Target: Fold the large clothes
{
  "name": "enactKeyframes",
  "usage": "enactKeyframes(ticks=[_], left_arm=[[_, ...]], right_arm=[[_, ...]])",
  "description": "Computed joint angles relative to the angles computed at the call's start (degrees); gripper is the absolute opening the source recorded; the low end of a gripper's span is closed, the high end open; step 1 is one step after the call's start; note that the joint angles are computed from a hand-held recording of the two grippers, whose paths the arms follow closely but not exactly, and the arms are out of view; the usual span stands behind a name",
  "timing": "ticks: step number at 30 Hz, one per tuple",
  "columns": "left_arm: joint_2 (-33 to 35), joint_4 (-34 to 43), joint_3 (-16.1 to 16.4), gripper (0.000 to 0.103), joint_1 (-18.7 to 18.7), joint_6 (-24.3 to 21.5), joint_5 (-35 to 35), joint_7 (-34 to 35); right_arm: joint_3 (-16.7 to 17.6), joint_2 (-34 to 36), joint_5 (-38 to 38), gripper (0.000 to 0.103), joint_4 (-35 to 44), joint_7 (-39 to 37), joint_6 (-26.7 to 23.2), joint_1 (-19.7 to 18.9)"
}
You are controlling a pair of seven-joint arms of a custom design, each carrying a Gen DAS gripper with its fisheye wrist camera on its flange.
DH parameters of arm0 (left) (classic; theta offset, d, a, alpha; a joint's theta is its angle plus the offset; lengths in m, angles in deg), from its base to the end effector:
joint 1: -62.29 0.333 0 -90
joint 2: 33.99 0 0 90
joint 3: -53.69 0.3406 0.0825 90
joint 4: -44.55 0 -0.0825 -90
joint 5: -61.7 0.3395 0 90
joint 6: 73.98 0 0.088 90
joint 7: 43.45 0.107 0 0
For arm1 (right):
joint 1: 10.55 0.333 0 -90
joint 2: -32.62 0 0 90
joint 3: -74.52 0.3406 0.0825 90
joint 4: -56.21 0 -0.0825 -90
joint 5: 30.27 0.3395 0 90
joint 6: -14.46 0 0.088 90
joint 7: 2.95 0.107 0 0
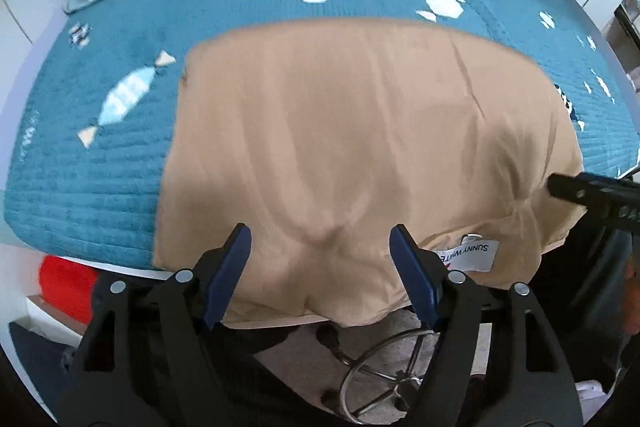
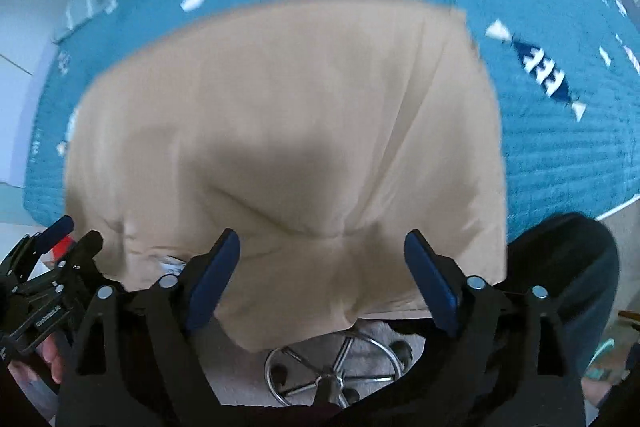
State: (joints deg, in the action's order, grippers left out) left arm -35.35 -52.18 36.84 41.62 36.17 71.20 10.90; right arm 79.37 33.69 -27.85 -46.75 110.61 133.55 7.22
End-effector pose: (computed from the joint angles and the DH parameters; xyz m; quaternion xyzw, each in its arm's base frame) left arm 0.4284 -0.3171 0.6453 -0.6737 0.7230 -0.1139 0.1019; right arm 0.5079 0.2135 0.5894 -0.6895 0.7121 -0.0300 0.1292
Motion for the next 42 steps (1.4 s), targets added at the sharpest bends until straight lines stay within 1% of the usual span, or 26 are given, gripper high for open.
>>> enactKeyframes(ticks=[4, 5, 6, 7, 11, 15, 16, 18, 20, 21, 22, 24, 26, 27, 28, 30, 31, 32, 33, 35, 36, 37, 38, 39, 41, 42], left_arm=[[-0.8, 0.2, 0.3, 0.073, 0.4, 0.2, -2.0, -0.5], [-0.9, -0.2, 0.4, 0.073, 0.6, 0.5, -2.3, -0.4], [-0.8, 0.3, 0.4, 0.073, 0.6, 0.0, -2.2, -0.6], [-0.5, 0.2, 0.2, 0.073, 0.6, -0.1, -1.9, -1.0], [-0.9, -0.8, 0.3, 0.073, 0.7, -0.4, -2.5, -1.4], [-0.7, -0.8, 0.4, 0.073, 0.9, -1.5, -2.8, -2.0], [-0.5, -0.6, 0.4, 0.073, 0.9, -1.8, -2.8, -2.3], [0.1, 0.0, 0.4, 0.073, 0.9, -1.6, -2.7, -2.6], [1.3, 1.3, 0.4, 0.073, 0.8, -0.7, -2.0, -1.8], [2.8, 3.0, 0.4, 0.073, 0.6, 0.0, -1.1, -0.9], [4.3, 4.7, 0.4, 0.073, 0.4, 0.7, 0.2, -0.5], [7.0, 8.0, 0.6, 0.072, -0.3, 1.7, 2.9, -0.3], [9.4, 10.9, 1.2, 0.071, -1.0, 3.8, 5.7, -0.2], [11.8, 14.0, 1.5, 0.071, -1.6, 3.9, 7.2, -0.5], [12.9, 15.4, 1.9, 0.067, -1.8, 4.4, 7.3, -0.4], [15.7, 17.8, 2.6, 0.060, -1.7, 7.2, 5.8, -0.3], [16.9, 19.1, 3.1, 0.052, -2.0, 7.2, 5.7, -0.7], [18.5, 20.7, 3.5, 0.046, -2.3, 6.6, 5.7, -1.1], [20.5, 22.3, 3.9, 0.037, -2.3, 5.9, 4.7, -1.3], [22.2, 22.1, 4.2, 0.034, -1.2, 5.9, 1.1, -1.7], [21.7, 20.2, 4.4, 0.028, -0.6, 7.5, 0.0, -1.5], [20.2, 16.2, 4.4, 0.019, 0.5, 11.1, -1.2, -0.5], [18.2, 12.1, 4.4, 0.015, 1.6, 14.6, -2.5, 0.4], [16.5, 9.3, 4.6, 0.009, 2.4, 16.6, -3.3, 0.8], [14.1, 6.3, 5.4, 0.008, 2.9, 17.2, -2.1, -0.2], [12.7, 4.6, 6.0, 0.008, 3.6, 16.8, -1.8, -1.3]], right_arm=[[-0.4, -1.9, -1.9, 0.094, -1.0, 2.0, 0.6, -0.5], [-0.5, -1.4, -2.8, 0.094, -0.5, 2.6, 0.1, -0.8], [0.2, -1.0, -4.1, 0.094, 0.0, 5.3, -0.9, -0.2], [-0.3, -0.5, -4.3, 0.094, 0.5, 6.1, -2.5, -0.6], [-1.7, -1.1, -1.7, 0.094, -2.9, 7.3, -1.0, -2.3], [-2.2, -0.7, -2.3, 0.094, -2.8, 9.6, -1.0, -3.4], [-2.2, -1.5, -2.9, 0.094, -3.5, 11.1, 0.3, -3.6], [-1.5, -2.7, -4.6, 0.094, -4.8, 11.7, 5.0, -3.2], [-0.9, -1.6, -3.7, 0.094, -3.7, 6.6, 8.4, -2.5], [-0.5, -1.1, -4.4, 0.092, -2.9, 5.5, 9.6, -2.1], [0.2, -0.2, -6.6, 0.086, -1.7, 5.2, 11.8, -1.3], [0.7, 2.6, -9.0, 0.081, 1.9, 4.2, 13.4, 0.0], [1.0, 7.0, -8.4, 0.070, 7.6, 2.2, 13.2, 1.1], [1.3, 9.2, -7.0, 0.068, 10.2, 0.7, 13.8, 1.6], [1.2, 10.6, -6.2, 0.065, 11.6, -0.2, 14.4, 1.8], [0.7, 14.6, -6.7, 0.059, 16.0, 0.3, 14.0, 3.3], [0.4, 16.8, -6.8, 0.053, 18.4, 0.7, 12.9, 3.9], [0.2, 19.2, -6.4, 0.048, 21.2, 0.6, 10.8, 4.2], [0.3, 21.6, -4.7, 0.045, 23.7, -0.1, 8.5, 4.0], [0.2, 23.4, -2.0, 0.033, 24.0, -1.4, 7.1, 3.2], [0.0, 23.7, -1.5, 0.028, 23.3, -1.8, 7.1, 3.0], [-0.2, 22.8, -0.5, 0.016, 20.5, -2.8, 8.6, 2.2], [-0.1, 21.4, 1.4, 0.005, 17.6, -3.4, 10.6, 1.2], [0.1, 19.6, 4.1, 0.001, 14.9, -3.8, 12.0, -0.1], [0.7, 16.8, 9.9, 0.000, 10.8, -6.3, 13.9, -2.9], [0.3, 15.7, 10.7, 0.000, 9.4, -6.5, 14.3, -3.3]])
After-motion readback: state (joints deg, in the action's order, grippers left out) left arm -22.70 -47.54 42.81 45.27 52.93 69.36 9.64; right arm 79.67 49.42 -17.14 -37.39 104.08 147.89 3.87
